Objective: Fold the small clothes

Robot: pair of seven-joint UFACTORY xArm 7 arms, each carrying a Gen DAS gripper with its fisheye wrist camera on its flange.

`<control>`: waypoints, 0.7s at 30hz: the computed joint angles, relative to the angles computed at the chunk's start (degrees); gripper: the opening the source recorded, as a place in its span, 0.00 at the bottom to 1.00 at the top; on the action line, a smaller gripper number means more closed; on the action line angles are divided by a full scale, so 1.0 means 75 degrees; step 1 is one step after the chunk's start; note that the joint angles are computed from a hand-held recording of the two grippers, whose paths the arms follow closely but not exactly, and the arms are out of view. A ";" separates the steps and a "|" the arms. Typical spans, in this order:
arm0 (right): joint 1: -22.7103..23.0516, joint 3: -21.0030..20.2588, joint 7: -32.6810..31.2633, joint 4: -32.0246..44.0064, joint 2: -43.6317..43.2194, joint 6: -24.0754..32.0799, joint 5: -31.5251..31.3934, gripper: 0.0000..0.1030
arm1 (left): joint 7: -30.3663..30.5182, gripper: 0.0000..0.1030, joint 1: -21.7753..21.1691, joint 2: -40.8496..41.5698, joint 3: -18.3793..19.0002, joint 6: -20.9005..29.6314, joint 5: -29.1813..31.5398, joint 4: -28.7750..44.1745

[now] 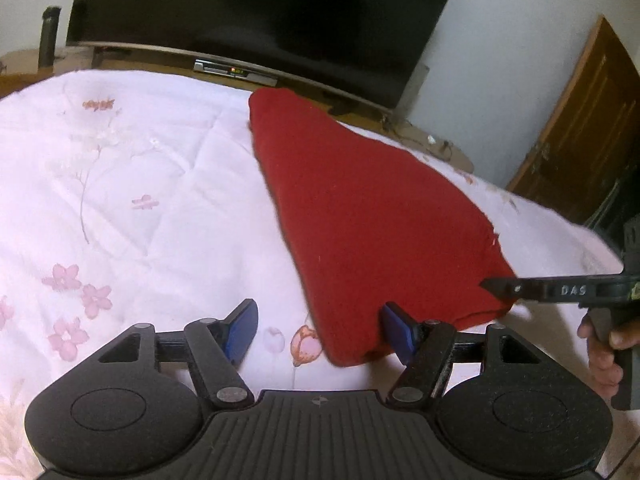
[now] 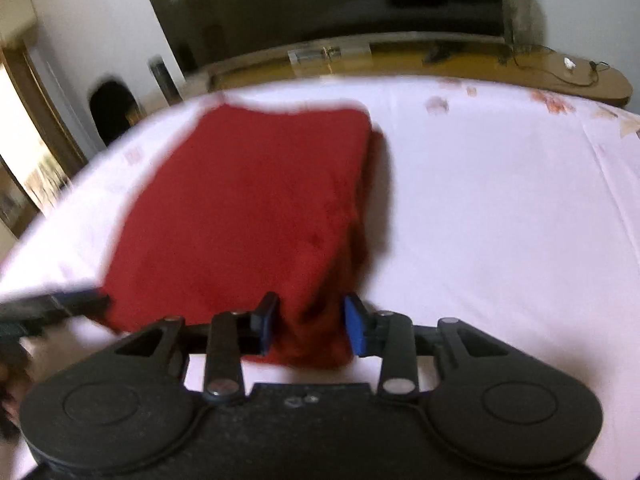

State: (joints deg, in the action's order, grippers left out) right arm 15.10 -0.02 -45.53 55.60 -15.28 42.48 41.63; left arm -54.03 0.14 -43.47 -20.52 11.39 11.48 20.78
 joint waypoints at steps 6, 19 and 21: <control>-0.0016 -0.0122 0.0240 -0.0270 -0.0577 0.0035 0.0207 0.40 | -0.0464 0.77 -0.0155 -0.0818 -0.0385 0.1209 0.0014 0.0201; -0.0029 -0.1031 0.0631 -0.1709 -0.4164 0.0936 -0.0336 0.99 | -0.2432 1.00 -0.1042 -0.1966 -0.2351 0.5313 0.0428 0.2491; -0.0134 -0.1108 0.0813 -0.1854 -0.4762 0.1200 -0.0739 0.99 | -0.2677 1.00 -0.1036 -0.1970 -0.2757 0.5917 0.0475 0.3073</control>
State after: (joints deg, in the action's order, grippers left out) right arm 14.10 -8.33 -39.43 41.70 -51.00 51.48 36.09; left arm -74.11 -7.64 -58.24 -41.19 55.77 15.04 43.83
